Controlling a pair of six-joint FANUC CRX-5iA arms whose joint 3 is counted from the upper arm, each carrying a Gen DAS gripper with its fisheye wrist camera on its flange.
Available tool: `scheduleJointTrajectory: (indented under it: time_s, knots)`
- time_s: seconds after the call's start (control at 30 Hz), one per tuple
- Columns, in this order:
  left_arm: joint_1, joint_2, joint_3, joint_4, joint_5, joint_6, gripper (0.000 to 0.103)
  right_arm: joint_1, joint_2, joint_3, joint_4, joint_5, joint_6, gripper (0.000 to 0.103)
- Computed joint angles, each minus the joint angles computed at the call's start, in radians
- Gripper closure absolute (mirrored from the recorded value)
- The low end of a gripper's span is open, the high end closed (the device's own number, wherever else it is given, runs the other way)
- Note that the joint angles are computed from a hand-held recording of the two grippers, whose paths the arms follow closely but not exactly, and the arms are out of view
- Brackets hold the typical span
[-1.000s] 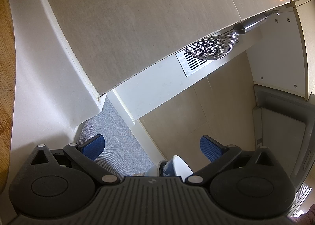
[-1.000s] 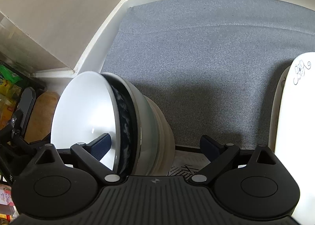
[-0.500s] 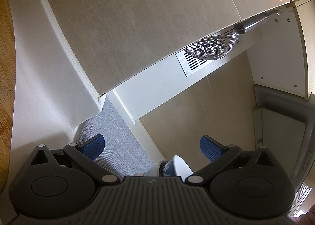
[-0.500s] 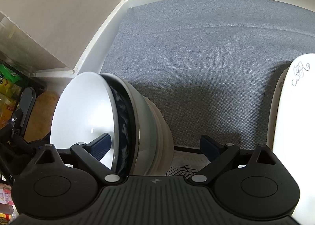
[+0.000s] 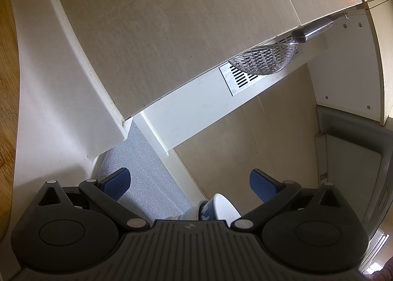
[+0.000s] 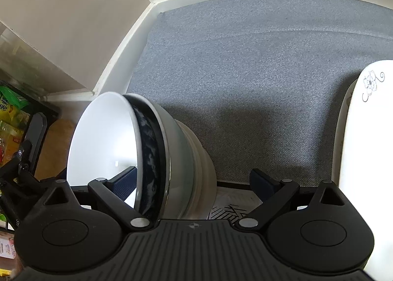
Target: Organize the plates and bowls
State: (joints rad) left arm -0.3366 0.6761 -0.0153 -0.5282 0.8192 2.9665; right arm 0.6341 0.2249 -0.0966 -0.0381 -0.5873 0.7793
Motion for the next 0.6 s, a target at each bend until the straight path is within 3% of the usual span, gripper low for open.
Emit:
scheduleJointTrajectory:
  time_s: [0.6]
  knots:
    - [0.002,0.002,0.0,-0.001,0.003,0.0,0.0,-0.007,0.004,0.01,-0.024,-0.005,0.017,0.006]
